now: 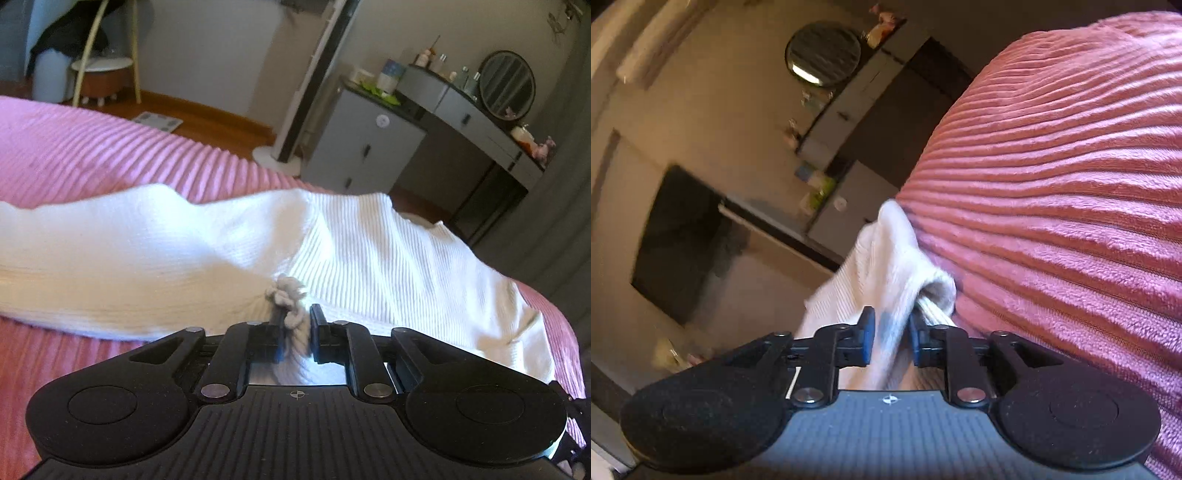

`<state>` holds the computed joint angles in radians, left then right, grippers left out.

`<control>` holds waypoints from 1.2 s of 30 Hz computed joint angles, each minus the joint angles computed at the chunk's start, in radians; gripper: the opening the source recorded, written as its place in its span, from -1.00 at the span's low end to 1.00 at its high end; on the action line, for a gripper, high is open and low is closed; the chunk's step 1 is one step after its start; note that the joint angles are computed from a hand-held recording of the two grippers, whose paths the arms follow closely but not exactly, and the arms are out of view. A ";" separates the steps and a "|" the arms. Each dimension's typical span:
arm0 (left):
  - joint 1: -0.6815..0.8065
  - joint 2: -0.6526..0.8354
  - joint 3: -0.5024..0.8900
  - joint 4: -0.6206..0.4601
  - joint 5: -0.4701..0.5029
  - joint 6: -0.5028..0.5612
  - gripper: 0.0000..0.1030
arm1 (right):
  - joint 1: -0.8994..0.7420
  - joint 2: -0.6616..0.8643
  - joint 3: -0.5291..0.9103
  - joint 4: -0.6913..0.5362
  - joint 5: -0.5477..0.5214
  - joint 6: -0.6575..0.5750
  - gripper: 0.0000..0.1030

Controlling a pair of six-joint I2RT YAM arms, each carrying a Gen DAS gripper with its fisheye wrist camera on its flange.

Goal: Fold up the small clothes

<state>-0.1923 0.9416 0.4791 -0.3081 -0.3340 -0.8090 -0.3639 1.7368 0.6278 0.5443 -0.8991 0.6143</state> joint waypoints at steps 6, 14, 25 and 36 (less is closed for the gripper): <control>0.000 -0.045 -0.035 0.038 0.006 0.014 -0.74 | -0.006 -0.031 -0.042 0.076 0.041 -0.019 -0.86; 0.023 -0.090 -0.006 0.009 0.037 0.023 -0.75 | 0.033 -0.112 -0.062 0.016 0.177 -0.167 -0.86; 0.061 -0.117 0.022 -0.102 0.061 0.045 0.10 | 0.039 -0.240 -0.027 -0.219 0.321 -0.224 -0.69; 0.026 -0.162 -0.062 -0.114 0.064 -0.010 -0.38 | 0.147 -0.329 -0.114 -0.232 0.119 -0.418 -0.71</control>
<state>-0.1660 0.7794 0.4170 -0.4220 -0.2698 -0.8194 -0.2169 1.4076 0.5142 0.3123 -0.7798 0.1962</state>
